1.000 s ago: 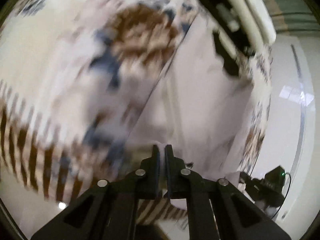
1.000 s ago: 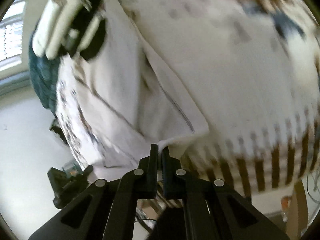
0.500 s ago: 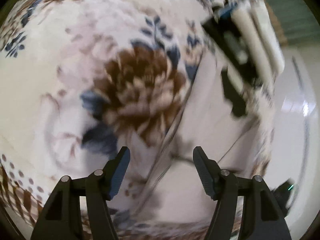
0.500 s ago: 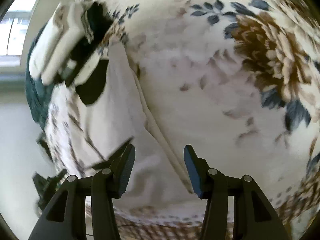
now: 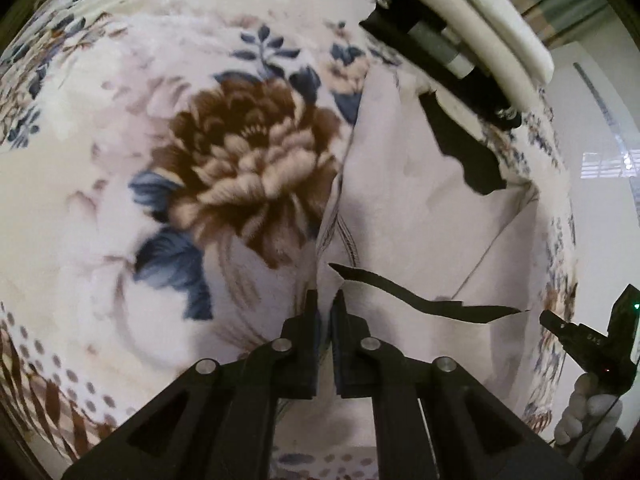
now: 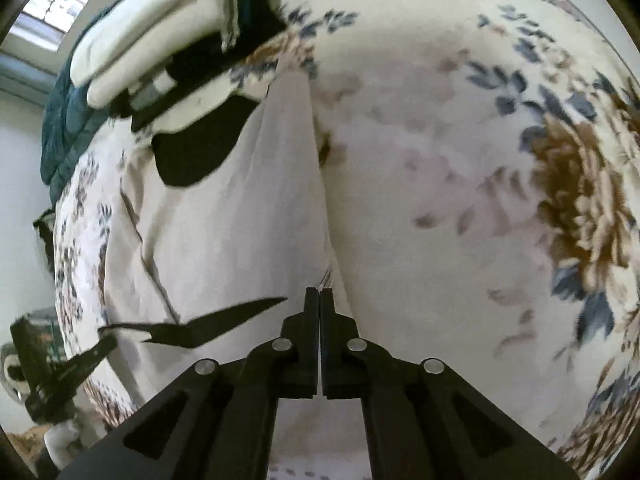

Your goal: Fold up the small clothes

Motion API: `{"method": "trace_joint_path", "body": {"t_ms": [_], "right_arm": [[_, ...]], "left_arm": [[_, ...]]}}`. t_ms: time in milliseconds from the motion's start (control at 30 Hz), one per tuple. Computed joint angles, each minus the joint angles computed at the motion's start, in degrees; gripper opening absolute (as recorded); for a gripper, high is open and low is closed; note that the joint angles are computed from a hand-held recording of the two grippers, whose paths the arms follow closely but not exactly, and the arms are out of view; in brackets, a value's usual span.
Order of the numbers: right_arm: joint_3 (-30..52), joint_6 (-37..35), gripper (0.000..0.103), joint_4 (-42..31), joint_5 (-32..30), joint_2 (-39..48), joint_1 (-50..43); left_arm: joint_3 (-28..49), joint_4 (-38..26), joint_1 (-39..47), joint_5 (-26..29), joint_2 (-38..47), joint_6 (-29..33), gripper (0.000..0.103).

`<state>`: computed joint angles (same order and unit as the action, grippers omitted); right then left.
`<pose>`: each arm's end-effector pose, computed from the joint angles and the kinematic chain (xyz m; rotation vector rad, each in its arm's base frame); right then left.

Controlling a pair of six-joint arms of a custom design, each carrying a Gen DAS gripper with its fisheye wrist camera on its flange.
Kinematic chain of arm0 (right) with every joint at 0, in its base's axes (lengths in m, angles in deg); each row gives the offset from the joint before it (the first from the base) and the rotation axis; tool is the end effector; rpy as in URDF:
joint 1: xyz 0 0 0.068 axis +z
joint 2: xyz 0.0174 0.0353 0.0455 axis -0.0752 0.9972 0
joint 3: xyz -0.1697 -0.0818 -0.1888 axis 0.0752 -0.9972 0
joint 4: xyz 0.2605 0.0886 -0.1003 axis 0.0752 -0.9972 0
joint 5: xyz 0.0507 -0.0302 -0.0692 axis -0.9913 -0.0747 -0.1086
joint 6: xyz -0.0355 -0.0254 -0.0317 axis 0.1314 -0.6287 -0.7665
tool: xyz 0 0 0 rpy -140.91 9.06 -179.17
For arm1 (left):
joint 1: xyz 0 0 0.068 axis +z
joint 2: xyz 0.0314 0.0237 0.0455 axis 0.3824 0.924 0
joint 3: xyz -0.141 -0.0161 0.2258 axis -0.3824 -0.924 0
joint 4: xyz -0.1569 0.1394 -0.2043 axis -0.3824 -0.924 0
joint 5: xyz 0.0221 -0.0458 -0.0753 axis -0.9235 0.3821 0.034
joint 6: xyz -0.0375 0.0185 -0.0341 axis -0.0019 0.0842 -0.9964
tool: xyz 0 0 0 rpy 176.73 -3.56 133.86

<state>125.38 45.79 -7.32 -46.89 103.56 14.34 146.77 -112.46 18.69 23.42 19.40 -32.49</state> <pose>0.1889 0.0685 0.2319 0.7519 2.7813 0.4505 0.2833 -0.0303 0.2292 -0.0720 2.9090 -0.5201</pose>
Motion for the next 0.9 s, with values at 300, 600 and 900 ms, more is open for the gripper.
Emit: {"method": "trace_joint_path", "body": {"t_ms": [300,600,900], "right_arm": [[-0.6,-7.2,0.056,0.6,-11.7,4.0,-6.9],[-1.0,-2.3,0.0,0.8,-1.9,0.3,0.5],[-0.1,-4.6,0.038,0.4,-9.0,1.9,-2.3]], "left_arm": [[1.0,0.4,-1.3,-0.9,2.2,1.7,0.003],[1.1,-2.8,0.5,0.8,3.7,2.8,0.007],[1.1,0.2,-1.4,-0.6,0.5,0.7,0.003]]}}
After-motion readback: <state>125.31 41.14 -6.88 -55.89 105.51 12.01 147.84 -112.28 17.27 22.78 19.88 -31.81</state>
